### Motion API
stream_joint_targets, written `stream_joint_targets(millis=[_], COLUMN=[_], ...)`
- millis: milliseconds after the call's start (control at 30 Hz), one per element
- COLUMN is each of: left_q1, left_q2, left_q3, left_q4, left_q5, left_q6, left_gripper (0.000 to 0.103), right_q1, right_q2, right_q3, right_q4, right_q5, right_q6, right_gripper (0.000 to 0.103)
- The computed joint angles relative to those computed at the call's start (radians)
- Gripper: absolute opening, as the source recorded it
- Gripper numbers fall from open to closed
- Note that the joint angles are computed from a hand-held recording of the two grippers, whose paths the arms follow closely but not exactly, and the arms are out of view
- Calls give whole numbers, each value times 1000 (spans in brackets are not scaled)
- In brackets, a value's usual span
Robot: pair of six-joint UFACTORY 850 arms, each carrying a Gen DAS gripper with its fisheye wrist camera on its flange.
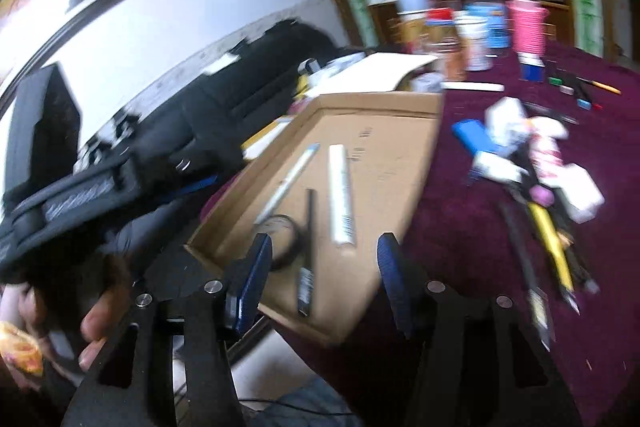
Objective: Organize rigid objects
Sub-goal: 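Move both open tools back over the pen pile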
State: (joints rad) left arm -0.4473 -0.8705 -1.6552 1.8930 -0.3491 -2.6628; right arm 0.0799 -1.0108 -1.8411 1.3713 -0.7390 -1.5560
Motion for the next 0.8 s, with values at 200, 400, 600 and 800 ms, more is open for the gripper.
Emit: stream_joint_targets(millis=[200,400,600,800], left_q1=[-67,-102,-113,-121], left_q2=[-41,-46,-21,51], left_q3=[-74,-90,-66,43], left_q4=[-134,-125,-83,98], left_q5=[-33,-10,27,-28], left_q6=[176,224,172,-30], left_gripper=[56,56,56,56], right_q1=[-50,-81,-72,-74], right_q2=[44,78,135,150], right_q3=[86,138,208,211], right_q4=[88,156,190,150], right_q5=[202,213,265,215], right_q6=[-53,-85,-163,-137], right_gripper=[56,56,56,56])
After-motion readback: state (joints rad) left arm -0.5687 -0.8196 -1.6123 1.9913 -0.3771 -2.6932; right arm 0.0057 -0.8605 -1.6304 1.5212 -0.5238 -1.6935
